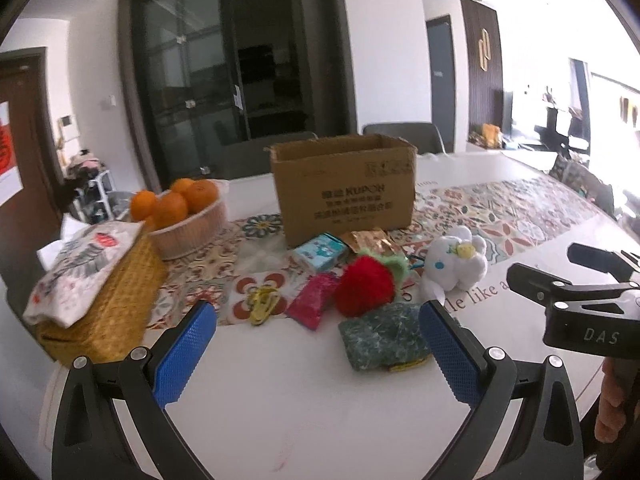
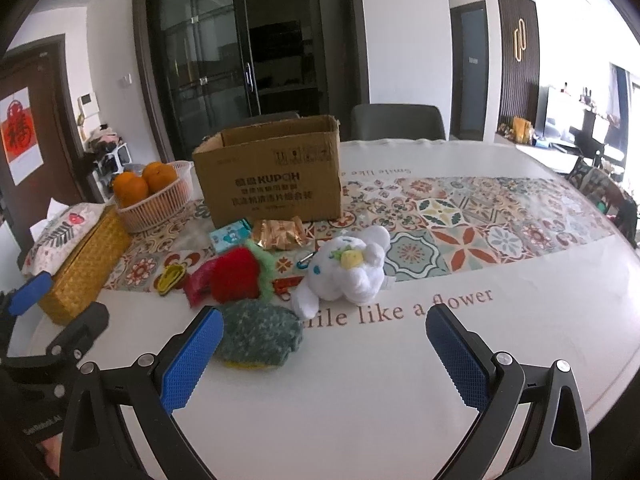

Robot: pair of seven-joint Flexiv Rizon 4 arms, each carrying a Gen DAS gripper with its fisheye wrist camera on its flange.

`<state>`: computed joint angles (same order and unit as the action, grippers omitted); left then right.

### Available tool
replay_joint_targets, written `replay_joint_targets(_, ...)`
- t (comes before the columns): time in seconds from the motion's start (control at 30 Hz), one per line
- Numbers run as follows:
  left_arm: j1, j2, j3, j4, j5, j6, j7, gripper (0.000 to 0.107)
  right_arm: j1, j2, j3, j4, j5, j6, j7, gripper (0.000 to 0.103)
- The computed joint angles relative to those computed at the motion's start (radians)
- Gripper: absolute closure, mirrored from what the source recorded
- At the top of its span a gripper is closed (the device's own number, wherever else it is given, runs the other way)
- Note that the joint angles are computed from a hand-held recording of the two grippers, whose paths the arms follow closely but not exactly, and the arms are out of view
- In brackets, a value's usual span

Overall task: Organize soft objects
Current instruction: 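Grasp the white plush bunny with the right tool while the left tool grasps the red pompom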

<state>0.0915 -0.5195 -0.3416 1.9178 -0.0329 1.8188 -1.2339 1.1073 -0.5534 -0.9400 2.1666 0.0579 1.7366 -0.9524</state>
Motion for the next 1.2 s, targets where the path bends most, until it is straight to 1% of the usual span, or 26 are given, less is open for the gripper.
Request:
replay_joint_targets(0.03, 0.019, -0.014, -0.027, -0.020, 0.005, -0.028, 0.012, 0.004, -0.022, -0.002, 0.017, -0.014, -0.007, -0.012, -0.001, 0.000)
replay_joint_targets(0.07, 0.024, -0.027, -0.039, -0.039, 0.001, -0.054, 0.024, 0.004, -0.045, -0.010, 0.034, -0.027, -0.015, -0.013, 0.000, 0.000)
replay_joint_targets(0.13, 0.050, -0.060, -0.086, -0.075, -0.006, -0.096, 0.067, 0.004, -0.072, -0.027, 0.044, -0.052, -0.030, -0.036, 0.009, 0.000)
replay_joint_targets(0.17, 0.040, -0.073, -0.082, -0.096, -0.016, -0.116, 0.085, 0.004, -0.095, -0.030, 0.062, -0.063, -0.039, -0.037, 0.015, 0.000)
replay_joint_targets(0.27, 0.042, -0.110, -0.111, -0.148, -0.053, -0.179, 0.148, 0.006, -0.168, -0.041, 0.114, -0.101, -0.069, -0.047, 0.035, 0.000)
replay_joint_targets(0.33, 0.018, -0.130, -0.095, -0.185, -0.081, -0.212, 0.176, 0.008, -0.226, -0.045, 0.163, -0.131, -0.095, -0.062, 0.043, 0.000)
replay_joint_targets(0.37, 0.007, -0.139, -0.088, -0.201, -0.094, -0.227, 0.189, 0.008, -0.264, -0.043, 0.200, -0.145, -0.109, -0.067, 0.048, 0.000)
replay_joint_targets(0.4, -0.014, -0.147, -0.068, -0.219, -0.108, -0.244, 0.196, 0.009, -0.326, -0.040, 0.263, -0.168, -0.127, -0.076, 0.048, 0.000)
replay_joint_targets(0.47, -0.038, -0.168, -0.052, -0.255, -0.134, -0.280, 0.220, 0.010, -0.398, -0.039, 0.332, -0.196, -0.158, -0.096, 0.057, 0.000)
replay_joint_targets(0.53, -0.063, -0.185, -0.032, -0.286, -0.161, -0.313, 0.238, 0.014, -0.490, -0.047, 0.424, -0.237, -0.188, -0.122, 0.060, 0.001)
replay_joint_targets(0.6, -0.095, -0.207, -0.001, -0.327, -0.190, -0.366, 0.249, 0.017, -0.593, -0.060, 0.531, -0.279, -0.209, -0.139, 0.055, 0.001)
replay_joint_targets(0.67, -0.120, -0.228, 0.025, -0.363, -0.217, -0.410, 0.259, 0.018, -0.663, -0.075, 0.602, -0.316, -0.232, -0.164, 0.054, 0.001)
replay_joint_targets(0.73, -0.145, -0.244, 0.054, -0.390, -0.240, -0.443, 0.264, 0.022, -0.703, -0.089, 0.639, -0.337, -0.258, -0.176, 0.059, 0.002)
replay_joint_targets(0.8, -0.163, -0.266, 0.073, -0.422, -0.259, -0.477, 0.269, 0.022, -0.734, -0.105, 0.663, -0.359, -0.286, -0.177, 0.064, 0.002)
replay_joint_targets(0.83, -0.171, -0.274, 0.081, -0.438, -0.268, -0.495, 0.269, 0.026, -0.740, -0.111, 0.663, -0.367, -0.299, -0.182, 0.072, 0.002)
replay_joint_targets(0.9, -0.173, -0.294, 0.079, -0.469, -0.292, -0.542, 0.277, 0.027, -0.759, -0.126, 0.674, -0.388, -0.321, -0.183, 0.078, 0.002)
replay_joint_targets(0.97, -0.190, -0.312, 0.099, -0.503, -0.304, -0.581, 0.268, 0.030, -0.788, -0.137, 0.703, -0.413, -0.335, -0.199, 0.080, 0.002)
replay_joint_targets(1.07, -0.207, -0.336, 0.120, -0.550, -0.319, -0.640, 0.252, 0.031, -0.846, -0.158, 0.769, -0.455, -0.343, -0.230, 0.067, 0.002)
replay_joint_targets(1.1, -0.215, -0.344, 0.131, -0.564, -0.317, -0.652, 0.244, 0.032, -0.874, -0.168, 0.804, -0.472, -0.339, -0.237, 0.058, 0.003)
replay_joint_targets(1.13, -0.223, -0.353, 0.142, -0.580, -0.315, -0.667, 0.235, 0.036, -0.900, -0.176, 0.837, -0.489, -0.335, -0.255, 0.047, 0.005)
replay_joint_targets(1.17, -0.228, -0.361, 0.149, -0.592, -0.314, -0.679, 0.226, 0.038, -0.923, -0.186, 0.866, -0.507, -0.328, -0.274, 0.039, 0.006)
replay_joint_targets(1.2, -0.230, -0.368, 0.153, -0.602, -0.313, -0.685, 0.220, 0.039, -0.936, -0.192, 0.883, -0.515, -0.324, -0.277, 0.031, 0.008)
